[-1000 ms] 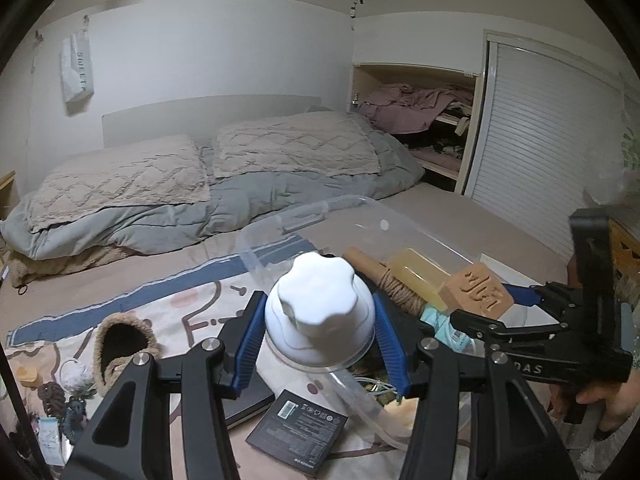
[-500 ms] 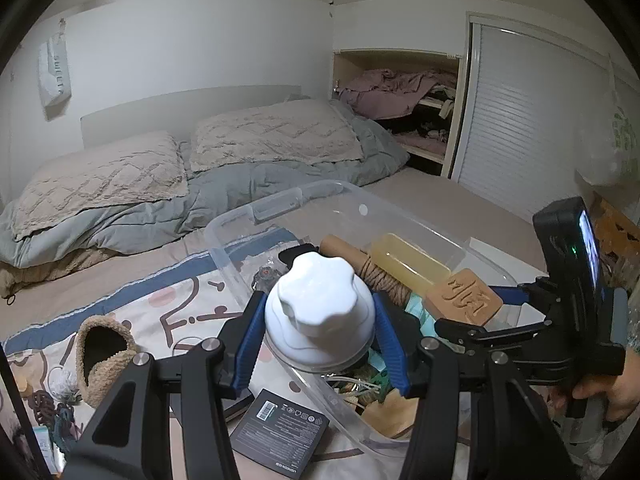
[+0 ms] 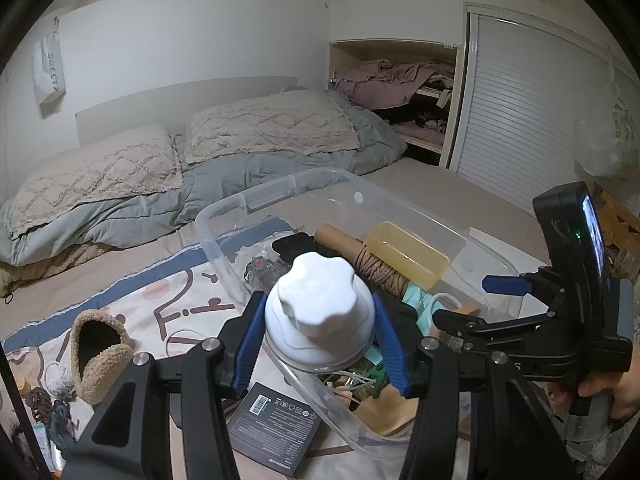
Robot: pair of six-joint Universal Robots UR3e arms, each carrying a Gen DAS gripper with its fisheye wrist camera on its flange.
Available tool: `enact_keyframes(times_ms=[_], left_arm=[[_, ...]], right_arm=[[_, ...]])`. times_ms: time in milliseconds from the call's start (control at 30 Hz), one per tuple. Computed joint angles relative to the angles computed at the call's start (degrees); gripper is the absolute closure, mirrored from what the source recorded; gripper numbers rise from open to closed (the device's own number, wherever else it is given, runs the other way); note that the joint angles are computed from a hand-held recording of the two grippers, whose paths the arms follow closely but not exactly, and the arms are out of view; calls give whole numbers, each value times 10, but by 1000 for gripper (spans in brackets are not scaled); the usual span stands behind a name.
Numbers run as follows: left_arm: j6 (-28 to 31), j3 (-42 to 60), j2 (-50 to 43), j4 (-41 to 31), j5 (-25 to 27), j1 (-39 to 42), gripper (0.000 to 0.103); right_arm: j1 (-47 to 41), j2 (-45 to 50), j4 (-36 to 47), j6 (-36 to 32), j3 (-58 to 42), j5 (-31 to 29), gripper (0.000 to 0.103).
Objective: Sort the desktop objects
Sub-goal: 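Lower the wooden tile into the bin and open the right tool, then lower the white suction cup into the bin and open the left tool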
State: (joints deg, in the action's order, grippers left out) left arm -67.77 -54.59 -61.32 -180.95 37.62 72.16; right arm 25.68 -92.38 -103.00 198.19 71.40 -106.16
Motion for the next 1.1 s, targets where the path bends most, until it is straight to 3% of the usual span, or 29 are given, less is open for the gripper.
enact_keyframes(times_ms=[67, 400, 700, 1100], left_arm=[[-29, -16, 2, 32, -4, -18, 50], [-112, -47, -5, 105, -9, -81, 50], [-276, -156, 23, 298, 27, -214, 50], [-421, -261, 54, 478, 63, -335, 50]], right_arm=[[1, -3, -6, 0, 5, -4, 12], [-20, -65, -96, 24, 67, 13, 12], [-58, -115, -180, 42, 127, 36, 12], [-68, -128, -208, 29, 146, 41, 12]])
